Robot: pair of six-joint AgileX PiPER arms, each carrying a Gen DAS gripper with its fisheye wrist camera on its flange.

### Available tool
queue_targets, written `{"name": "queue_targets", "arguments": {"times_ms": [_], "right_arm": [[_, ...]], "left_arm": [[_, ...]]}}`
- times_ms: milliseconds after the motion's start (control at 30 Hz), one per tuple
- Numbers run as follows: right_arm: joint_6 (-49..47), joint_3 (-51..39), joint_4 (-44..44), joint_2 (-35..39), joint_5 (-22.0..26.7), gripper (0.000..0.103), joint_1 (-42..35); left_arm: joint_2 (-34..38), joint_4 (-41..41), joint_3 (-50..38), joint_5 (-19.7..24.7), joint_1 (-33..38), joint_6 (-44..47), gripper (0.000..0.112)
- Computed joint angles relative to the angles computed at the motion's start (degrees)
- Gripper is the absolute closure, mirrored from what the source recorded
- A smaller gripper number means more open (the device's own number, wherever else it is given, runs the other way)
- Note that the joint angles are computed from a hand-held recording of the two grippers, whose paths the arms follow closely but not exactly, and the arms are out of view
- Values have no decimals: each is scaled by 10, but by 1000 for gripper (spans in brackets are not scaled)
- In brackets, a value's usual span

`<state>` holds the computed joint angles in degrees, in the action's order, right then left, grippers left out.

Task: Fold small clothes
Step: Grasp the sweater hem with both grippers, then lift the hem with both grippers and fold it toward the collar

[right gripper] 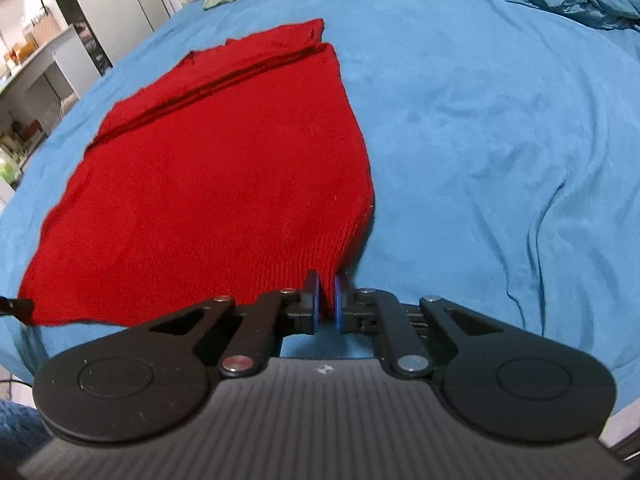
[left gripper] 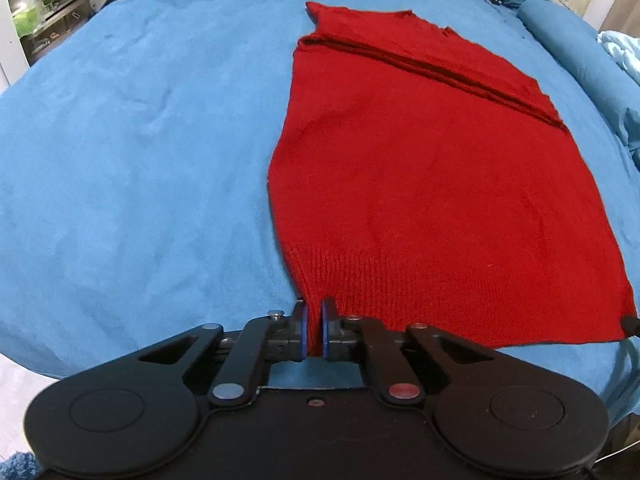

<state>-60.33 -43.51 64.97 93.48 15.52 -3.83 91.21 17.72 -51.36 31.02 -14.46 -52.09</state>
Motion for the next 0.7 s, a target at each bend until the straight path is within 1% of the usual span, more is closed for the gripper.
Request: {"name": "queue_targets", "arguments": {"times_ms": [100,167,300,367,500,600,700], "right_arm": [[-20,-2,22,-24,36,81,-23],[-23,-10,31,-40,66,81,-42],[9,-50,14,-59,122,82,-65],[34,-81,-1,-62,151,82,-74],[95,-174,-22,-47,200,83,-79],[146,-264,-35,-16,223,83,-77],[211,-376,-68,30,222,83,-60]], "left_arm": [[-28,4,9,-2,2,-10,107],[-48,-13,8,0,11,4,107],[-81,-24,-26,29,24,22,107],[-84,-21,-64,57,26,32,107],[-73,-36,-152,90,47,76,107],[-36,-54,-243,111,70,123,107],[21,-74,-348,133,96,171,107]]}}
